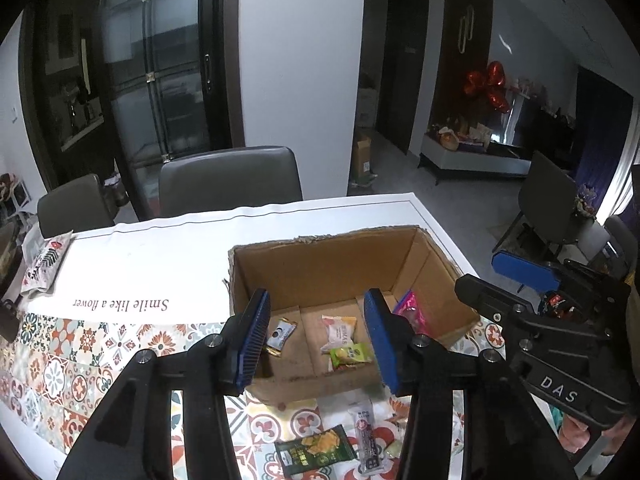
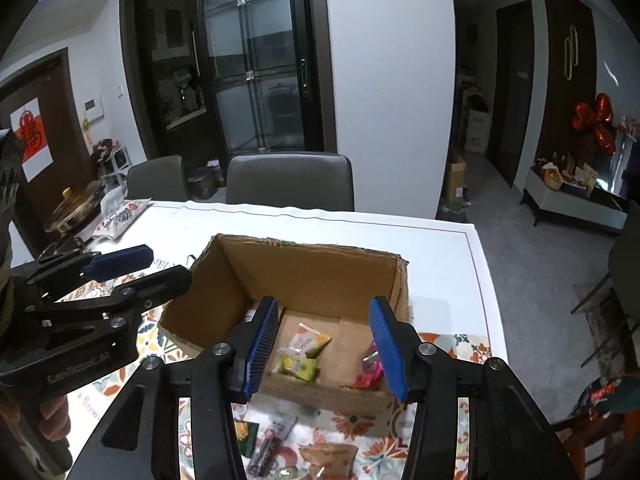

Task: Organize snacks
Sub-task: 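Withdraw both open tools from the box toward the table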

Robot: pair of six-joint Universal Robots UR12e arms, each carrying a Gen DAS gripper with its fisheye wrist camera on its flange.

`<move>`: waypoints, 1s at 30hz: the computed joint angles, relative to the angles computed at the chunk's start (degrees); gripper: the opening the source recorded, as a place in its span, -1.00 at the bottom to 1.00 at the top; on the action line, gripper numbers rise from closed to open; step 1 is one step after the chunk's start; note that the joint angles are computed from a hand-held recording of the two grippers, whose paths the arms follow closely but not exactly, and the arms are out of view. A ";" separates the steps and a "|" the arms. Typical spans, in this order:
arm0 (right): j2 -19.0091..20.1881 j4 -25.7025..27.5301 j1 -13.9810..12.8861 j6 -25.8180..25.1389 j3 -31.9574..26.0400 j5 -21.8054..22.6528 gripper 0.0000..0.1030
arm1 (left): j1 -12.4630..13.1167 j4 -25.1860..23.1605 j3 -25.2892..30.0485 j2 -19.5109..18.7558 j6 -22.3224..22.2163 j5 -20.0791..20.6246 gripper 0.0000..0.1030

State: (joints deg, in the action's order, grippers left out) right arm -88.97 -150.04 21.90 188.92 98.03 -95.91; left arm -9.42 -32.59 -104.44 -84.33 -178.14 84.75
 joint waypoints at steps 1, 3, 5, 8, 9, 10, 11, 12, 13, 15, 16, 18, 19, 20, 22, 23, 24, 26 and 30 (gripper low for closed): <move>-0.24 -0.37 0.07 0.17 0.37 -0.06 -0.05 | 0.00 0.23 -0.39 0.31 0.02 -0.22 -0.07; -0.76 -0.77 0.20 0.52 1.08 -0.15 -0.05 | -0.01 0.74 -1.32 1.05 0.03 -0.90 -0.07; -1.32 -1.25 0.26 0.95 1.90 0.09 -0.05 | -0.05 0.88 -2.10 1.68 0.18 -1.19 -0.07; -2.15 -1.59 0.33 1.84 3.09 0.81 -0.05 | -0.04 1.00 -3.06 2.49 0.12 -2.14 -0.07; -2.41 -1.73 0.35 2.00 3.49 0.89 -0.05 | -0.26 1.26 -3.34 2.66 0.04 -1.89 -0.07; -2.68 -1.95 0.44 2.26 3.96 0.83 -0.05 | -0.40 1.65 -3.73 2.87 0.10 -1.61 -0.07; -2.88 -2.17 0.51 2.48 4.32 0.82 -0.05 | -0.58 2.13 -4.22 3.12 0.26 -1.27 -0.07; -3.18 -2.35 0.57 2.81 4.85 0.91 -0.05 | -0.75 2.33 -4.51 3.31 0.35 -0.98 -0.07; -3.39 -2.24 0.57 3.03 5.18 1.12 -0.05 | -0.94 2.50 -4.86 3.49 0.64 -0.70 -0.07; -3.83 -2.11 0.60 3.54 5.96 1.50 -0.05 | -1.19 2.63 -5.41 3.77 1.19 -0.44 -0.07; -3.98 -2.00 0.69 3.71 6.22 1.52 -0.05 | -1.27 2.55 -5.65 3.88 1.33 -0.40 -0.08; -4.32 -1.87 0.75 4.31 6.95 1.57 -0.05 | -1.24 2.22 -6.15 4.16 1.51 -0.74 -0.08; -4.46 -1.69 0.74 4.59 7.21 1.68 -0.05 | -1.28 1.92 -6.37 4.24 1.65 -0.93 -0.08; -4.61 -1.49 0.74 4.86 7.52 1.89 -0.05 | -1.32 1.61 -6.59 4.32 1.81 -1.10 -0.08; -4.89 -1.08 0.67 5.32 8.21 2.35 -0.05 | -1.32 0.87 -6.90 4.44 1.82 -1.65 -0.08; -5.03 -0.97 0.63 5.51 8.59 2.50 -0.05 | -1.29 0.52 -7.03 4.44 1.86 -1.92 -0.08; -5.15 -0.76 0.57 5.93 9.02 2.81 -0.05 | -1.35 0.17 -7.21 4.41 1.89 -2.03 -0.08; -5.37 -0.53 0.49 6.28 9.67 3.26 -0.05 | -1.35 -0.35 -7.56 4.38 2.10 -2.47 -0.08; -5.74 0.38 0.19 7.45 11.10 4.17 -0.05 | -1.47 -1.84 -8.06 4.20 2.34 -2.85 -0.08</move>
